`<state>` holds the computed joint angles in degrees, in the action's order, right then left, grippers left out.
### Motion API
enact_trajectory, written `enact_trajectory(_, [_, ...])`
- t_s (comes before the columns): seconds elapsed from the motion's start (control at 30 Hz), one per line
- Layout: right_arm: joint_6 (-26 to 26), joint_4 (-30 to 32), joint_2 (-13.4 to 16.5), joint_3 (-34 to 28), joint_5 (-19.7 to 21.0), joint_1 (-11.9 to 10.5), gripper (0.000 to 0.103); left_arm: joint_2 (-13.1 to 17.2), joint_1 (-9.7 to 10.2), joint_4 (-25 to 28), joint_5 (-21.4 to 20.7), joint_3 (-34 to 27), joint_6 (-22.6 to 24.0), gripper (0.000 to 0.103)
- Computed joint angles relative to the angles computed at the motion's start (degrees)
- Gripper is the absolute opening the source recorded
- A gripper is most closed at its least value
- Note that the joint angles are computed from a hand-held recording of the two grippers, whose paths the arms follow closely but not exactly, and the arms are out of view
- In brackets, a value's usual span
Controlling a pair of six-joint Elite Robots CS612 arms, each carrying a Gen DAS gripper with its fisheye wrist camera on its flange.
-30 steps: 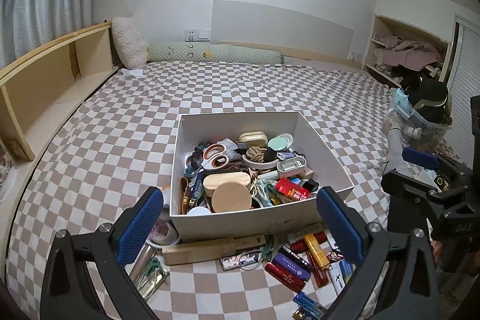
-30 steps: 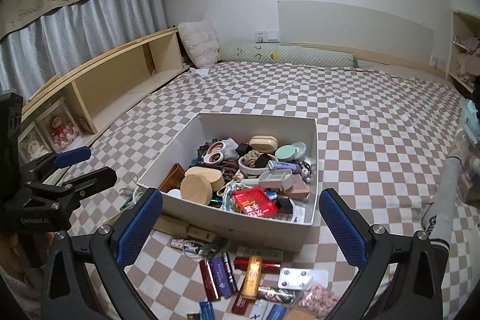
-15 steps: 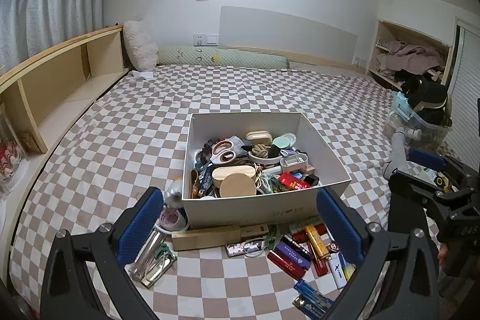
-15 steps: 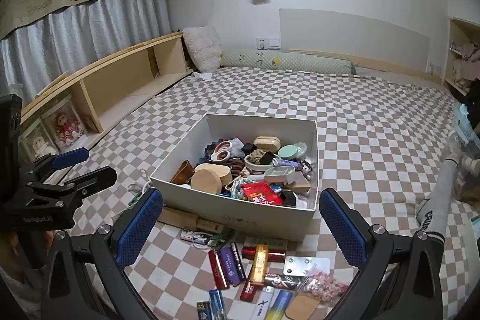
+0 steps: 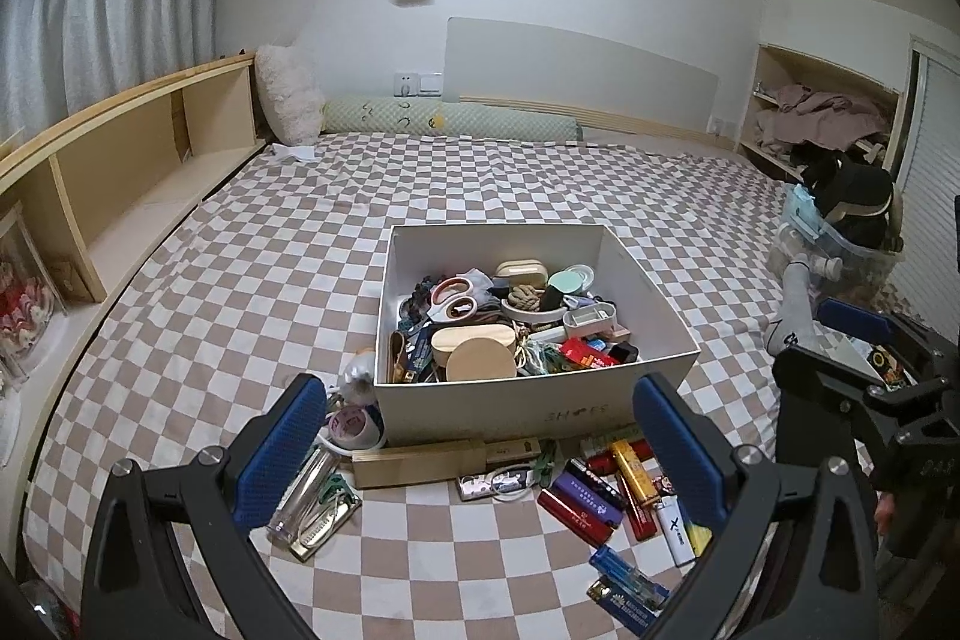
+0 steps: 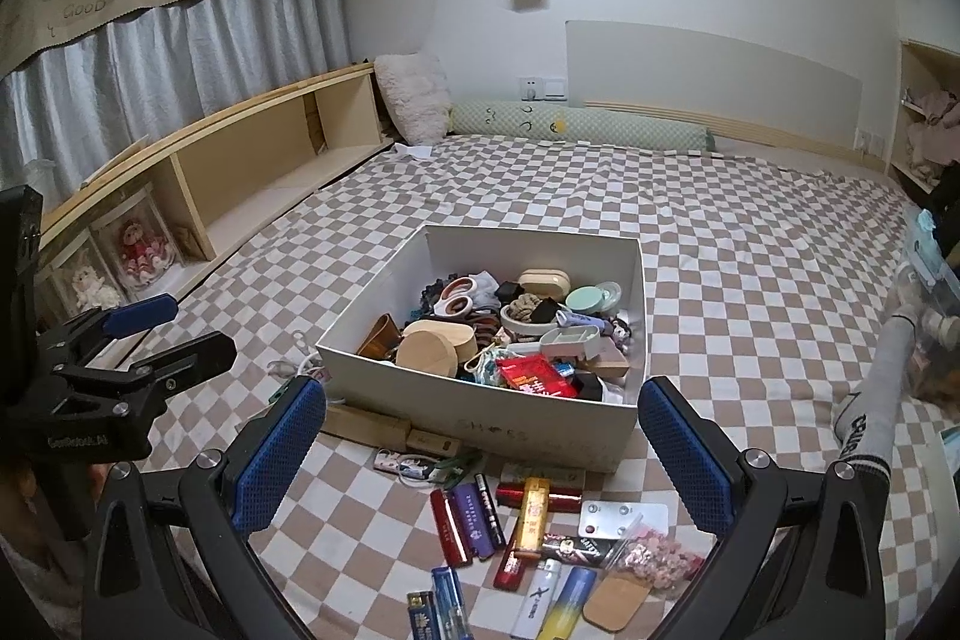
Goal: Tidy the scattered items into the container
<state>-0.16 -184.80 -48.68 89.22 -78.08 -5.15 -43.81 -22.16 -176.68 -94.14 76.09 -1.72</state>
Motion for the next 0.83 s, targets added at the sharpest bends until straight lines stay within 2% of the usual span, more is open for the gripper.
enact_trajectory(0.43, [0.2, 0.1, -0.2, 0.4, 0.0, 0.0, 0.103, -0.2, -0.16, -0.2, 0.0, 0.6, 0.3, 0.103])
enact_trajectory(0.67, [0.4, 0.3, -0.3, 0.7, 0.2, 0.0, 0.103, -0.3, -0.67, -1.3, 2.3, 1.1, 1.2, 0.103])
enact_trajectory(0.83, [0.5, 0.4, -0.3, 0.7, 0.1, 0.0, 0.103, -0.3, -0.68, -1.4, 2.0, 1.1, 0.6, 0.103])
